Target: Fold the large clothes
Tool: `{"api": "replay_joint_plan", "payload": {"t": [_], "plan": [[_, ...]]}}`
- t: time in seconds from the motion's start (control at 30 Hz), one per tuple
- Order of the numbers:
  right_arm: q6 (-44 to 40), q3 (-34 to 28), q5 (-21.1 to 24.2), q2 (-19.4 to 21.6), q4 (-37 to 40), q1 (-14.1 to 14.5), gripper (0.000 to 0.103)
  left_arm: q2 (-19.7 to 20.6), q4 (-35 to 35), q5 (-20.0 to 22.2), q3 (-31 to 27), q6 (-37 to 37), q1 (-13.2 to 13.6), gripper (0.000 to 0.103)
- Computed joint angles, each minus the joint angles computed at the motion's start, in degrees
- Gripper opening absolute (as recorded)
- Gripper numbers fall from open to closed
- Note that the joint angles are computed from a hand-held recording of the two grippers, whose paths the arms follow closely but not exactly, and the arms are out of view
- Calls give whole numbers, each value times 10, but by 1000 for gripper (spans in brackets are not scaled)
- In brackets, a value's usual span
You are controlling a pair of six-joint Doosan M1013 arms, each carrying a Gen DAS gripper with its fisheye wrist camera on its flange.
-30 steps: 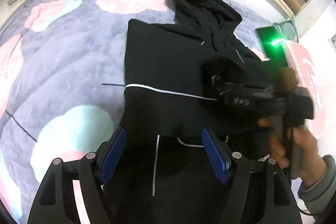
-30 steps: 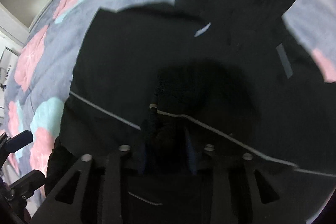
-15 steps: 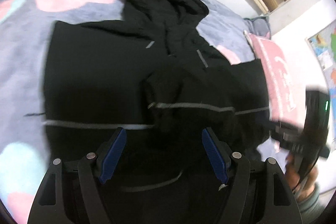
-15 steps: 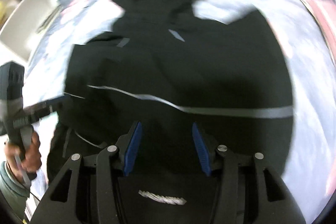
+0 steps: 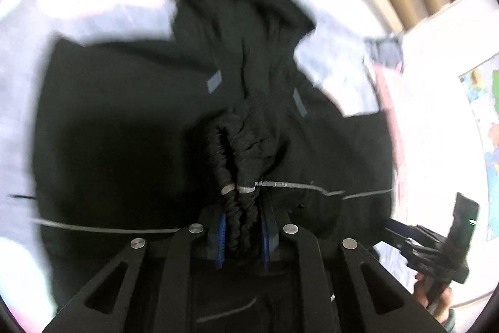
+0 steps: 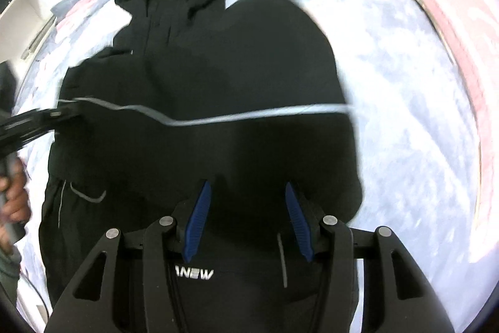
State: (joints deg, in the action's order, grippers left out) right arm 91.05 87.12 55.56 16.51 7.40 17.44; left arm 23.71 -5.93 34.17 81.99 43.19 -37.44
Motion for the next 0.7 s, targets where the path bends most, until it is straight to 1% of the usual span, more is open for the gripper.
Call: {"api": "replay_joint_plan", "payload": {"t": [0.07,0.1,0.13,0.2,0.23,0.27,0.3,0.33,0.37,0.43,0.47,0.5,0.53,0.6,0.63,0.7], "plan": [[2,-9,-3,7,2,-1,53,-31,71,0,22,-61,0,17],[2,-18,-1,15,6,-2,53,-41,91,1,32,-81,1,17],[-1,-25,-2,22,14,-1,53,-54,92,-1,46,-86,6,17],[1,-39,-4,41,13,4,53,-66,34,0,67,-36,21,17],[1,-47,0,53,10,9,53,-65,23,16,71,-24,25,17],[2,-52,2,62,7,13,53,-59,13,44,72,-17,28,18],[16,-58,0,75,-20,22,54,-53,9,62,71,-14,30,20],[33,-62,2,84,-52,32,57,-44,13,80,70,-19,29,27],[44,-68,5,93,-77,40,60,-36,9,85,71,-19,29,28],[65,-71,7,101,-142,58,60,-31,12,62,82,-34,27,30],[71,-70,6,101,-163,64,61,-29,14,54,83,-44,27,31],[72,-69,5,102,-177,68,61,-28,13,54,81,-52,27,32],[66,-68,6,102,-183,69,61,-28,9,64,75,-51,28,32],[43,-73,17,101,-163,64,61,-38,24,72,72,-51,26,32],[34,-79,27,101,-149,59,61,-43,45,71,73,-61,23,32],[25,-82,31,92,-116,48,61,-59,113,88,70,-105,14,34]]}}
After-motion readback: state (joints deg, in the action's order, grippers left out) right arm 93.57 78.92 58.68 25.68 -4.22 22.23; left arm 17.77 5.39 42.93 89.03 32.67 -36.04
